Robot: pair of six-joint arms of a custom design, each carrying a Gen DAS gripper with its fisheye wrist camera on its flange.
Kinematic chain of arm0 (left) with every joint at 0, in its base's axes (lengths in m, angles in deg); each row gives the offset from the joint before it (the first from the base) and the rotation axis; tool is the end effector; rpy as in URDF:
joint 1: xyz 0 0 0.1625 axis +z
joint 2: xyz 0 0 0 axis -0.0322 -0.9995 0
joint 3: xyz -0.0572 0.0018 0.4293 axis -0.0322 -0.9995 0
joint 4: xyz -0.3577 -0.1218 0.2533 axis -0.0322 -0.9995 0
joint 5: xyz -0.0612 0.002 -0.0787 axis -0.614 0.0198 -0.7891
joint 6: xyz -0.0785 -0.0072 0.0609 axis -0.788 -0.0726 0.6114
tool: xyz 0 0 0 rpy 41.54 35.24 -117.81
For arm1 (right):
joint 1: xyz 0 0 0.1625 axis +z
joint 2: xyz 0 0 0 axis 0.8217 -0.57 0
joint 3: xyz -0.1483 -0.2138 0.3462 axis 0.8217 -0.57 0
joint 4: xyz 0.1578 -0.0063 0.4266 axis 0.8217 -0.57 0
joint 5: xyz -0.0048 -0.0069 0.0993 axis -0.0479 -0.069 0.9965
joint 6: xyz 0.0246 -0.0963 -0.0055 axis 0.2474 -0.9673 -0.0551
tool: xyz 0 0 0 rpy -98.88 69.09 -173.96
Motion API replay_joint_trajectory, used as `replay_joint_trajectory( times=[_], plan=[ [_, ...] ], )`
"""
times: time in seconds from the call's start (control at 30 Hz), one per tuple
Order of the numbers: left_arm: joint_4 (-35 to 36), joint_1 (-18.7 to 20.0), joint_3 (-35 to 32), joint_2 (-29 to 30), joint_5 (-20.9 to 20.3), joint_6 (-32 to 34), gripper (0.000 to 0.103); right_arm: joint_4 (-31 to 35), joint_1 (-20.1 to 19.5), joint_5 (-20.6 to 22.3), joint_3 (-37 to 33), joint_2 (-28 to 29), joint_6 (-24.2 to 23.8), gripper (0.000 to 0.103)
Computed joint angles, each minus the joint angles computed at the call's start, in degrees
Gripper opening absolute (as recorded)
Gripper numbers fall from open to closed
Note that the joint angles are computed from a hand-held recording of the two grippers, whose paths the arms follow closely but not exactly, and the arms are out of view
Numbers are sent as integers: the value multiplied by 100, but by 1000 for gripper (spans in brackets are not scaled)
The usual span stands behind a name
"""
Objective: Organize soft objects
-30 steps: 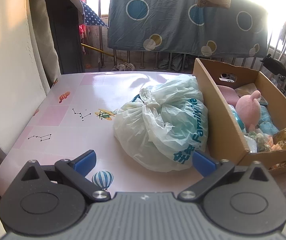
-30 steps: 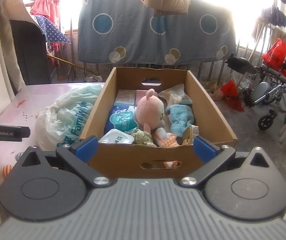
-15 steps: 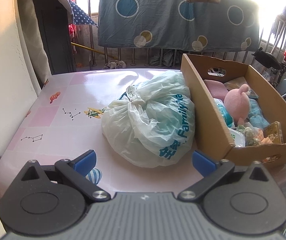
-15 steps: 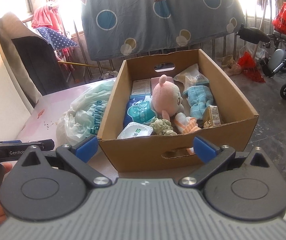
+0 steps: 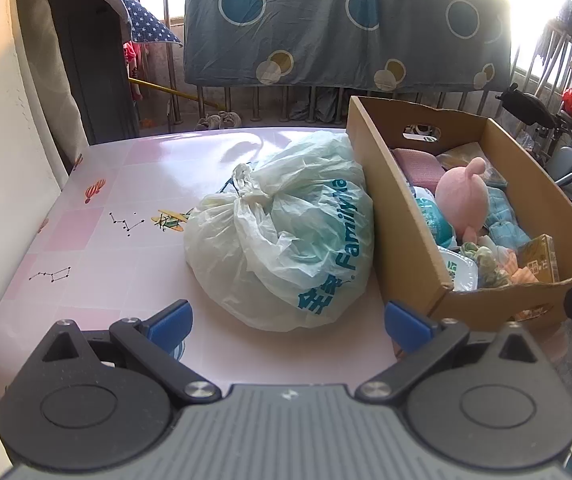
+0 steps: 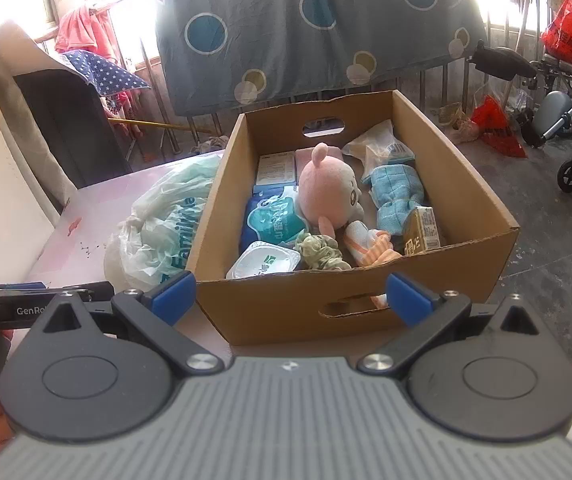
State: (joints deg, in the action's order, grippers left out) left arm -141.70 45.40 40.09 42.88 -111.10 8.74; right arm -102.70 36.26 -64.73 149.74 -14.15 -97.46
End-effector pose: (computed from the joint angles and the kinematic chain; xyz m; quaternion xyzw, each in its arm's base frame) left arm -0.3780 -0.6661 0.0852 0.0641 0.8481 -0.3748 0.3690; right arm 0.1237 -0.6605 0.3366 0.1969 -0.8692 0.3893 0.2326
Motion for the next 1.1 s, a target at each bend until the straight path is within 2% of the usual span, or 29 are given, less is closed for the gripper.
replay_joint_trajectory(
  times=[0.67, 1.1],
  plan=[
    [-34, -9, 49, -25, -5, 32, 103, 168, 12, -116, -130, 128, -46, 102],
    [-15, -13, 73, -55, -36, 27, 103, 362, -65, 29, -218, 183, 104, 102]
  ],
)
